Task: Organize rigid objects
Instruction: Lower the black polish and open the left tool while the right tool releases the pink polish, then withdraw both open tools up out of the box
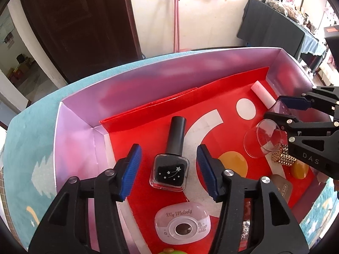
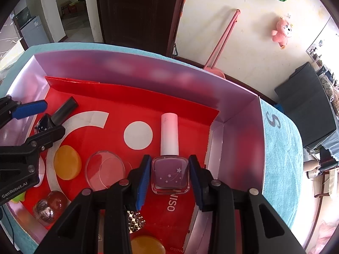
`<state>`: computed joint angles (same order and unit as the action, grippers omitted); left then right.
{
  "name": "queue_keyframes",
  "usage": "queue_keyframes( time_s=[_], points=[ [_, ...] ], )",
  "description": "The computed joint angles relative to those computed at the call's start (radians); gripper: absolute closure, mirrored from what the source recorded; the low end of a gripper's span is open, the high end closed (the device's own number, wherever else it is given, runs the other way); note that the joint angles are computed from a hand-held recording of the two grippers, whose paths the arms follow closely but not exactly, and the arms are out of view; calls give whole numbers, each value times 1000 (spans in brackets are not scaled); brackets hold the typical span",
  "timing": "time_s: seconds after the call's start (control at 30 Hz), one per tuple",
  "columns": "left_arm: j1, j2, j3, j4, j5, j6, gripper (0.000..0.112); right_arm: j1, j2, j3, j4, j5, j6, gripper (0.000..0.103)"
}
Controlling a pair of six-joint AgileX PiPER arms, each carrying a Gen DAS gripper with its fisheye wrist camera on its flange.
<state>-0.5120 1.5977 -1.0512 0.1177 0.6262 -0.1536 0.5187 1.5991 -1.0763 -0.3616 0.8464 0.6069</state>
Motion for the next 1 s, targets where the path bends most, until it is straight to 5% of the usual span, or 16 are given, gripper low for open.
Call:
queue_keyframes(
  time_s=[0.2, 0.63, 1.0],
  points=[
    [-6, -37, 22, -2, -10, -27, 59, 7, -14, 0, -11, 7, 13, 64],
    [-35, -243, 120, 46, -19, -109, 40, 73, -173, 45, -78, 60, 132, 55],
    [-131, -498, 260, 211, -11, -370, 34, 332, -402, 119, -246, 185, 394, 36]
  ],
)
